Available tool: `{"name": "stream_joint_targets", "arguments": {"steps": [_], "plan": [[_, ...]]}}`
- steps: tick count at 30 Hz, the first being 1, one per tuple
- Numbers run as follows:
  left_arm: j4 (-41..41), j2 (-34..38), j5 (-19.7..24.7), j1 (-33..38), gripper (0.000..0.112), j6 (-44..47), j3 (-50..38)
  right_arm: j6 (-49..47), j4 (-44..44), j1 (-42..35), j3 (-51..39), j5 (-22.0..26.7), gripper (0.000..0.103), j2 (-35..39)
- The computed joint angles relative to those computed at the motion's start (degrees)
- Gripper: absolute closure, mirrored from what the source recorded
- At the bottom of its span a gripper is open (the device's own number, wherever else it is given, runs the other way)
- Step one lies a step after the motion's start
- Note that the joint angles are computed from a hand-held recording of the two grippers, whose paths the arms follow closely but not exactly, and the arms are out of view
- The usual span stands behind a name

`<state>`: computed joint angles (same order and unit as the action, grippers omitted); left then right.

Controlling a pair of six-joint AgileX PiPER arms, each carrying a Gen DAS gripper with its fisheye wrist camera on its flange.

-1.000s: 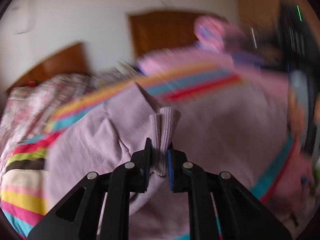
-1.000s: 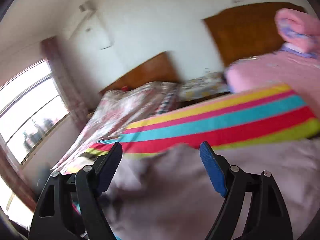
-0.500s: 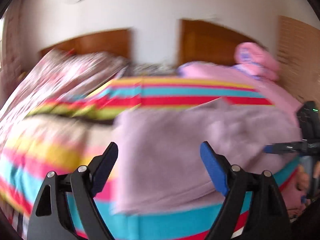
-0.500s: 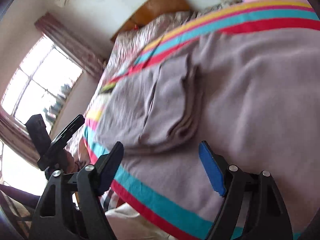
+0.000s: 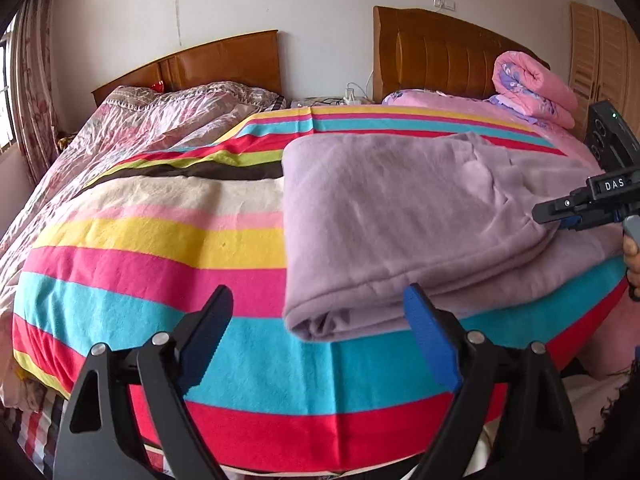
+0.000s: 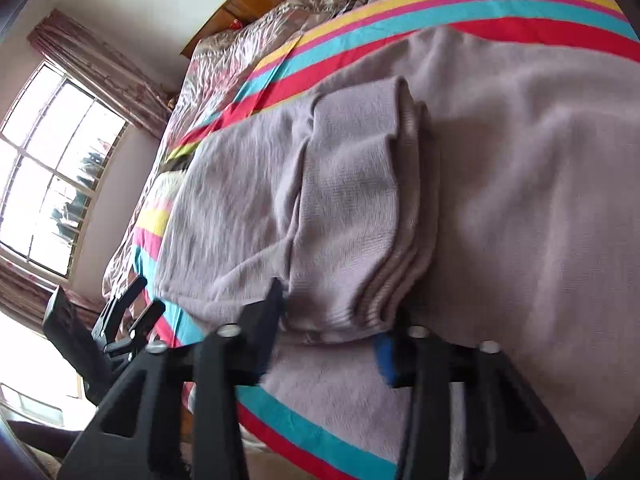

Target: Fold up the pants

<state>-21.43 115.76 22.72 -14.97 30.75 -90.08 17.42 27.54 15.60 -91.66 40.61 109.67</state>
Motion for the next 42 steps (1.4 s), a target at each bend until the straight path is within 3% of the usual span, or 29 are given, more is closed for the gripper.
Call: {"name": "stream_joint_targets", "arguments": {"steps": [1,6,10,13,16,19,22,25,28,38,42], "plan": [[-0.48,-0.16,0.26,0.4,0.025,0.43,0.24,-0.39,0.97,-0.11,1.21,-1.88,0.085,-0.61],[-4.39,-0.21,1.74,1.41,0.024,3.41,0.28,-0.13,-2.2,0.29,-2.14,-6.4,0.088,-1.09],[-4.97,1.0,2.1,0.26,0.022,3.6,-1.68,2.38,-8.97,2.33,-12.69,-4.31,0.088,0.96],[-1.18,3.37,2.61,-0.63,0.02,-1.92,-5.73,1.49,-10.84,2.64,-22.73,-0.78,0.088,3.4],[6.45,6.21,4.47,-1.2,0.019,-9.61,-10.92,1.26,-13.08,3.02,-29.55,-0.19,0.089,4.31],[11.81,7.01,4.56,-0.19,0.017,-16.53,-12.88,1.43,-14.83,2.59,-23.31,-2.14,0.089,-0.41],[9.22,8.1,7.57,2.17,0.014,-16.61,-14.73,2.55,-11.28,0.69,-8.95,-5.5,0.089,-6.08],[12.59,8.71,8.7,1.71,0.014,-16.7,-14.66,8.08,-14.48,0.95,1.94,-5.85,0.089,-7.44],[16.0,8.85,8.78,0.65,0.014,-17.38,-14.29,5.06,-6.45,-0.27,9.69,-9.36,0.089,-7.99],[16.8,7.08,9.39,0.97,0.014,-14.94,-12.54,-2.24,1.91,-1.11,11.69,-13.01,0.089,-11.06],[15.16,6.34,9.9,1.2,0.014,-12.91,-11.97,1.47,-3.75,0.07,11.45,-12.51,0.089,-12.68]]}}
